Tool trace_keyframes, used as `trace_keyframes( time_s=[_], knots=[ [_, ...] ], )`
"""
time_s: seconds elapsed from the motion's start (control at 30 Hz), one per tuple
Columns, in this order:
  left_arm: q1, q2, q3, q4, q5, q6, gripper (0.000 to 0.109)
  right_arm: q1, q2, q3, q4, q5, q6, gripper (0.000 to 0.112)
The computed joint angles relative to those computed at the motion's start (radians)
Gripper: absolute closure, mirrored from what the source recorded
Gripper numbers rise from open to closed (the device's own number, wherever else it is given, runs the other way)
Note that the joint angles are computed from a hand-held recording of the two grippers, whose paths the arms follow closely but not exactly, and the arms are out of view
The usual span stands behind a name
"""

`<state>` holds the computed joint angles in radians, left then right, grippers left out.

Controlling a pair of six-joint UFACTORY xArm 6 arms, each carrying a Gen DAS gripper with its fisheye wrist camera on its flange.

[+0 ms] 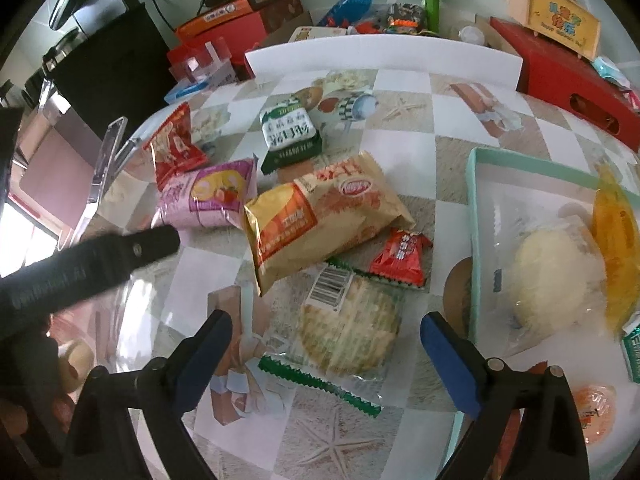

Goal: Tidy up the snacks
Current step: 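Withdraw both grippers from the tray toward the remaining snacks, then grasp the pink Swiss roll pack with the left gripper while the right gripper grasps the round biscuit pack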

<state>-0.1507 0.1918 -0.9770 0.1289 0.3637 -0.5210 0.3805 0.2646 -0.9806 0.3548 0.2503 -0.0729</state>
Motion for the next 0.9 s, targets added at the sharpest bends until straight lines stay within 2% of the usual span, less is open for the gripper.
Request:
trace_keyframes(
  time_s=[0.1,0.27,0.37,0.4,0.57,0.73,0.9],
  knots=[
    [0.006,0.009,-0.01,-0.001,-0.015,-0.02,0.01,0.001,0.009,-0.003,-0.017,0.0,0.009,0.016],
    [0.013,0.031,-0.031,-0.003,-0.022,-0.053,0.01,-0.001,0.02,0.0,-0.176,-0.025,0.128,0.016],
    [0.02,0.046,-0.057,0.128,-0.024,-0.177,0.01,-0.002,0.025,-0.003,-0.25,-0.024,0.18,0.016],
    [0.022,0.05,-0.064,0.189,-0.031,-0.229,0.01,-0.003,0.025,-0.002,-0.255,-0.024,0.183,0.016],
    [0.027,0.095,-0.124,0.29,-0.035,-0.318,0.01,-0.003,0.024,0.0,-0.232,-0.026,0.163,0.016],
    [0.018,0.142,-0.184,0.422,0.041,-0.415,0.01,-0.004,0.026,-0.001,-0.255,-0.026,0.179,0.016],
    [0.019,0.177,-0.211,0.409,0.027,-0.409,0.01,-0.004,0.025,0.0,-0.273,-0.024,0.19,0.017]
  ],
)
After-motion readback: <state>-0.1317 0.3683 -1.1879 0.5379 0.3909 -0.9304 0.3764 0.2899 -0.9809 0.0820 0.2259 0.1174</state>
